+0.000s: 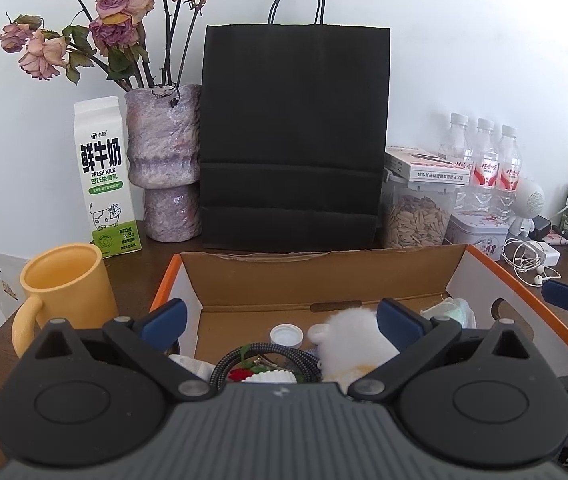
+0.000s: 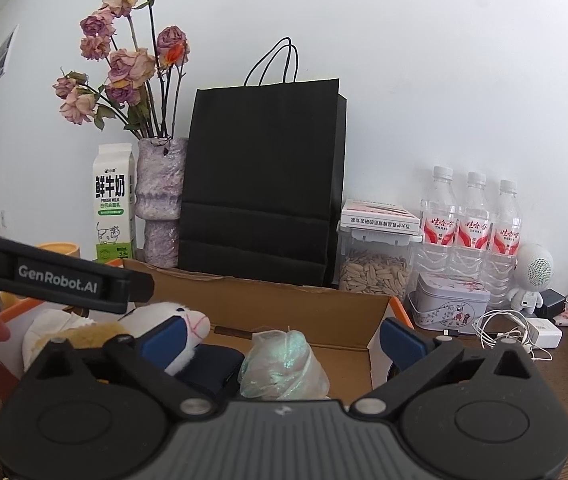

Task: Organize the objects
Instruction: 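Lower the cap and cable into the box and open both grippers, then withdraw both grippers toward the black cable and white heart-shaped item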

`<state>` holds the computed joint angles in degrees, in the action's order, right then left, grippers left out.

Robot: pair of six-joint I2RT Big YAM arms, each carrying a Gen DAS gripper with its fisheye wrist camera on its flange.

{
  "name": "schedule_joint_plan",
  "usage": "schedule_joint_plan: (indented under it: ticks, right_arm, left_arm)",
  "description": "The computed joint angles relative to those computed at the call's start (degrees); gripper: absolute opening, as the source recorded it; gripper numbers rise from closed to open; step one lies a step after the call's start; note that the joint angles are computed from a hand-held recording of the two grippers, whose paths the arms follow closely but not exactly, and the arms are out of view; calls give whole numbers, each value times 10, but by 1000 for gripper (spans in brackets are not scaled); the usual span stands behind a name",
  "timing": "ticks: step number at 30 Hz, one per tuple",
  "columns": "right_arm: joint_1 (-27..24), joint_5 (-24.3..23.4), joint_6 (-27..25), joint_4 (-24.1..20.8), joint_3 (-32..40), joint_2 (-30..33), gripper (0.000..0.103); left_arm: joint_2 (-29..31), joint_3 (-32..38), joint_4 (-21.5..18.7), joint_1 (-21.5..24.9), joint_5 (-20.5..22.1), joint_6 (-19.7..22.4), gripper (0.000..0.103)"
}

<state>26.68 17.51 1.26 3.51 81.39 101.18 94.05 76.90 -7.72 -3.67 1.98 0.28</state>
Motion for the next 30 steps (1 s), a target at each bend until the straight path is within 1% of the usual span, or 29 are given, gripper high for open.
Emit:
schedule_joint_plan:
  ticks: [8,14,20,24,30]
  right_arm:
    - [13,13,0,10,-29,-20,103]
    - [24,27,4,24,-64,-45,103]
    - [37,39,10,28,-95,-71,103]
    - [47,46,17,27,-114,-88,103]
    - [65,55,26,15,-141,-115,103]
  left_arm:
    - [-27,-32,4,1,-6,-7,103]
    - [-56,-66,7,1,-9,-12,103]
    - [-92,-102,11,4,-5,-21,103]
    - [-117,-125,9,9,-5,-27,103]
    - [-154,-160,1,22,-2,-21,103]
